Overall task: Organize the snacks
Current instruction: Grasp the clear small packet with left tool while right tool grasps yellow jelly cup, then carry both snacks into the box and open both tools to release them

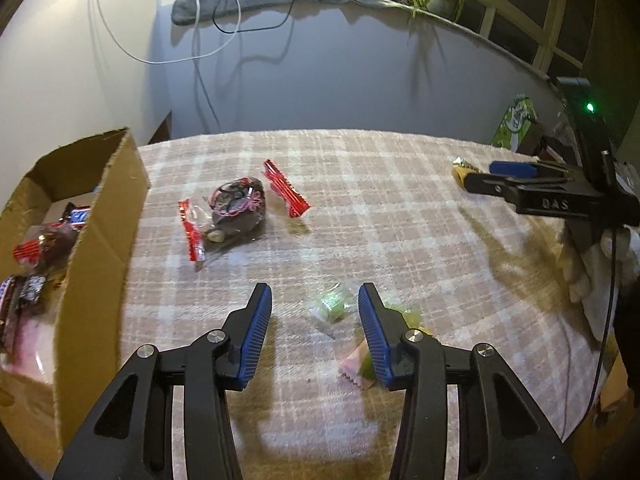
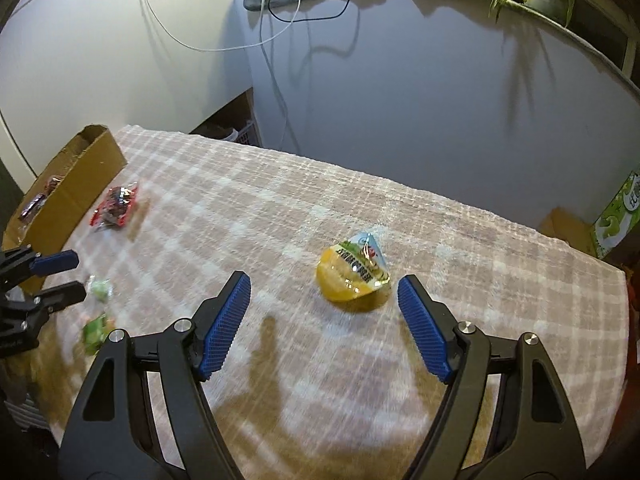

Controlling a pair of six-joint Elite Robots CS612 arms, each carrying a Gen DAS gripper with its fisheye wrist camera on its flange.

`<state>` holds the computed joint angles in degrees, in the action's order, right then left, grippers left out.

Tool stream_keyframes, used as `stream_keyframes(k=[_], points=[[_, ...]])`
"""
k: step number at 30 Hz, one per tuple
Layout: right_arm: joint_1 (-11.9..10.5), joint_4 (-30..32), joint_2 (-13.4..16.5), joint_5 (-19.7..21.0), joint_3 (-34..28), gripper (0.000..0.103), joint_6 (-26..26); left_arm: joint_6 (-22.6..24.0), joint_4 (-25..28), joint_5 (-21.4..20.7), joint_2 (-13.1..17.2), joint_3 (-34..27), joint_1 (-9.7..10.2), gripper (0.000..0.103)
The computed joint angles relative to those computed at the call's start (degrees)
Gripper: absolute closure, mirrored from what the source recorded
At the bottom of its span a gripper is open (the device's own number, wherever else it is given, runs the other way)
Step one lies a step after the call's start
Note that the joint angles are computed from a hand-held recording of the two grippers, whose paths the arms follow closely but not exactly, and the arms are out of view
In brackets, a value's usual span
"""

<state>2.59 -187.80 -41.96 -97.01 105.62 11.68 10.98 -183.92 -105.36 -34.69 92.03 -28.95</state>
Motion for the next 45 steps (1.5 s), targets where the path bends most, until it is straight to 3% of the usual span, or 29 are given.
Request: stream_keyframes(k=[10, 15, 22, 34, 45], points=[[0.35, 2.52, 1.75, -0.84, -2.48, 0.033, -1.23, 3.55, 2.29, 0.99, 0.83, -0.88, -0.69, 0.067], [0.18, 3.10, 2.10, -0.87, -2.94, 0.037, -1.22, 3.85, 1.78, 1.25, 1.03, -1.11, -0.73, 0.080], [0.07, 2.67, 2.37, -2.03, -3.22, 0.071, -1.20, 2.72, 0.64, 0.99, 1.20, -0.89, -0.66, 0.080], [0.15, -0.54, 0.56, 0.05, -0.73, 0.074, 1.22, -0.10, -2.33, -0.94, 0.45, -0.04, 0.53, 0.080], [3.84, -2.71, -2.13, 0.91, -1.55, 0.074, -0.65, -2.65, -8.37, -2.43, -1.24, 2.31, 3.10, 0.080]])
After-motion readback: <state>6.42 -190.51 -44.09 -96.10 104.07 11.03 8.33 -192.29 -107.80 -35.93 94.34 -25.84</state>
